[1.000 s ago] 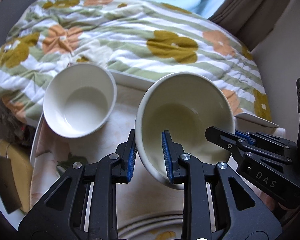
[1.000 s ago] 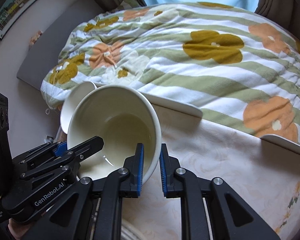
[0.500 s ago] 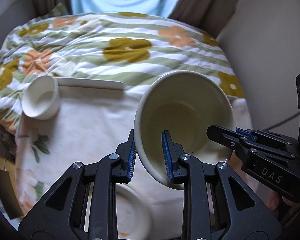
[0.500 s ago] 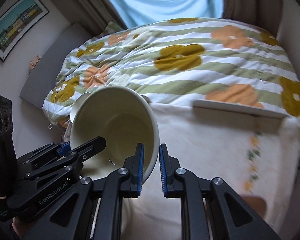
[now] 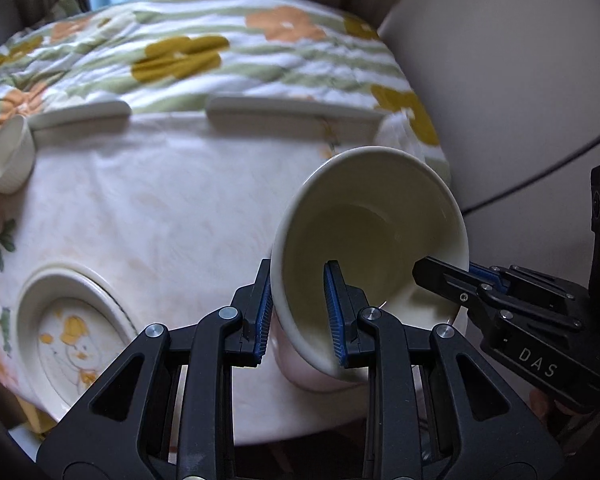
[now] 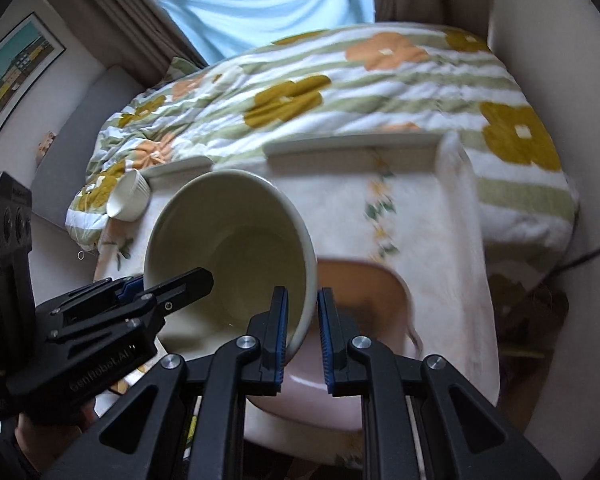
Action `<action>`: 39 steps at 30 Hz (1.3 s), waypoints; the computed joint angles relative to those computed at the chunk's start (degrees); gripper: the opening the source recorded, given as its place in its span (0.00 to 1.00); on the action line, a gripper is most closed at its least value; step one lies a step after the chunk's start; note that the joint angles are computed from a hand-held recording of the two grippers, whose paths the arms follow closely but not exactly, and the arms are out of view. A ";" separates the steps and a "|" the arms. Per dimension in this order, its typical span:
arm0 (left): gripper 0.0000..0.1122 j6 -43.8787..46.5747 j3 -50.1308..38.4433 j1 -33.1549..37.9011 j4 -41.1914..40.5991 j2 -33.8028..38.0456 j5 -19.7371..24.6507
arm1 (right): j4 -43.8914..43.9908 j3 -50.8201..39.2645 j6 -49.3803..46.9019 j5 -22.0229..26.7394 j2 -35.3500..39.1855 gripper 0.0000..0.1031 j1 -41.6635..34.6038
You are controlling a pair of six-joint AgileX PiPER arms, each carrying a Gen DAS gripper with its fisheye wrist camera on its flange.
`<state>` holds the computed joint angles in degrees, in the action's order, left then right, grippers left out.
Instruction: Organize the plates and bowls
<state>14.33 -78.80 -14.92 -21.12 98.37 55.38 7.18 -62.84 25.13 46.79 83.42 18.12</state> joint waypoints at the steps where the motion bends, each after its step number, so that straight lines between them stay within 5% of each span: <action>1: 0.20 0.01 0.38 -0.91 0.91 0.18 -0.10 | 0.14 1.27 0.34 -0.47 -0.45 0.13 -0.21; 20: 0.20 6.25 -2.71 -5.77 5.90 11.16 0.37 | -0.14 14.80 12.85 -9.22 0.12 0.13 0.12; 39: 0.20 6.48 -3.86 -6.99 8.63 11.84 -0.26 | -6.10 12.90 21.20 -5.93 1.07 0.13 2.81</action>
<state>20.81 -82.66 -21.92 -12.49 110.21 55.12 1.07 -49.94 46.33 40.86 84.48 20.93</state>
